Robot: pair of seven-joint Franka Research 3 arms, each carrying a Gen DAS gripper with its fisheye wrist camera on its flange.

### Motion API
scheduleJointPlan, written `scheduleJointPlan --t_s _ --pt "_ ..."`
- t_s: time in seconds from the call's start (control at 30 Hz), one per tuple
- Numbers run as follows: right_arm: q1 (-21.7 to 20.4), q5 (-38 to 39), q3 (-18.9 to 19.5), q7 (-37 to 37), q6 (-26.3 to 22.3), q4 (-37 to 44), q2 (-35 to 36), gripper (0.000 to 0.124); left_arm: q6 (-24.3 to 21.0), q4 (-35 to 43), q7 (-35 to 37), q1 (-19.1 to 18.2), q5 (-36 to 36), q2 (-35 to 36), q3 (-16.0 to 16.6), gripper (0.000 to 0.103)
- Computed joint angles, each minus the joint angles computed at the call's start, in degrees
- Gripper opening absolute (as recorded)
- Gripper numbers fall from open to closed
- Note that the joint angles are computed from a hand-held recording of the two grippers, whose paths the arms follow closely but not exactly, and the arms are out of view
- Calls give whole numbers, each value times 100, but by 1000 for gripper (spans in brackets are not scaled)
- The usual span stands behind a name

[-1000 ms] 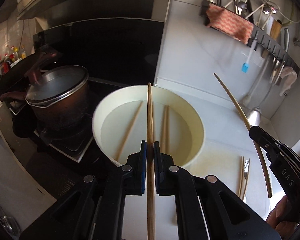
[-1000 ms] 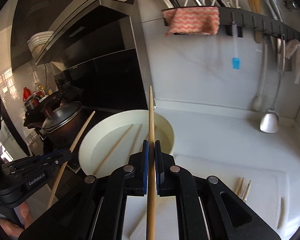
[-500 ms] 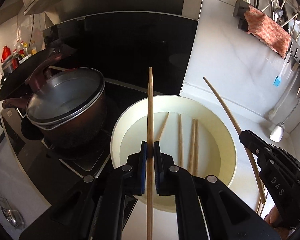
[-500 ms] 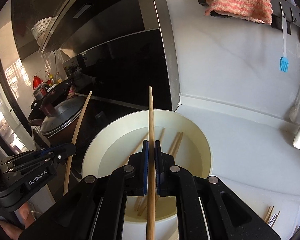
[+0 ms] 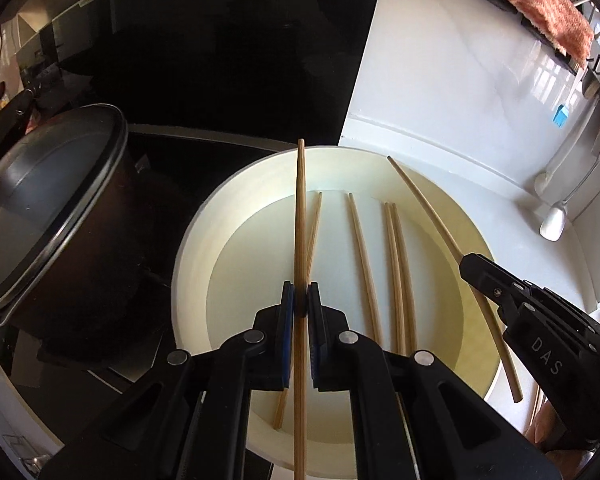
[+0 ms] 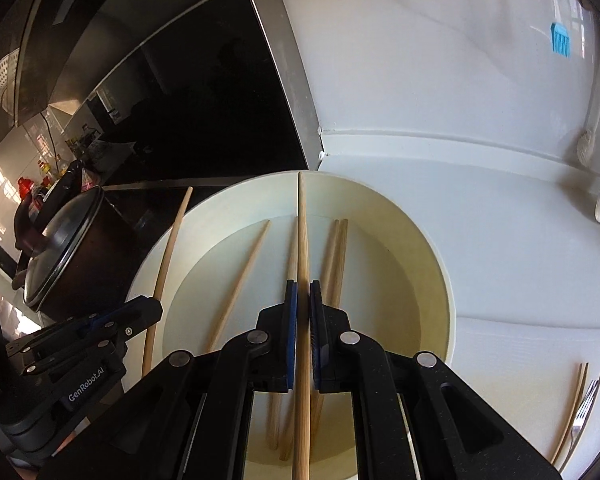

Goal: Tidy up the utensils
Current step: 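Lower the chopsticks into the basin and open both grippers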

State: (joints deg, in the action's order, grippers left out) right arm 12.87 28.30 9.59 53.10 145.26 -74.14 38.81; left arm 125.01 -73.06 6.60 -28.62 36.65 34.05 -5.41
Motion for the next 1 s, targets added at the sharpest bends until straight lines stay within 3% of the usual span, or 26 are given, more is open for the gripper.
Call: scheduleJointPlan --t_s 0.17,0.37,0.6,0.73,0.83,0.87,0.9,0.97,1.0 --pt "221 -348 -231 649 -375 619 443 6 195 214 466 242 -440 303 -128 7" --pt "338 -743 -344 1239 -1053 1485 983 6 60 755 1142 379 -981 746 -160 7" --pt "413 -1099 -424 1584 -1690 2053 1341 6 24 956 1401 404 -1330 955 -123 8" --pt "440 -1233 -460 1627 -1781 2089 1368 7 31 925 1352 388 -1373 941 -76 9" --pt "454 -1311 -478 1618 -1812 2103 1370 9 -16 816 1243 354 -1348 856 -43 27" --pt "440 -1304 -464 1587 -1766 2006 1301 15 -19 744 1177 335 -1315 799 -24 33" --pt "419 -1276 -440 1532 -1650 1843 1203 21 -52 689 1114 316 -1284 747 -12 38" --pt "374 -1217 -405 1421 -1400 1512 1000 23 -60 548 975 280 -1201 619 3 56" --pt "336 -1164 -374 1354 -1302 1344 890 24 -101 505 917 245 -1128 562 19 58"
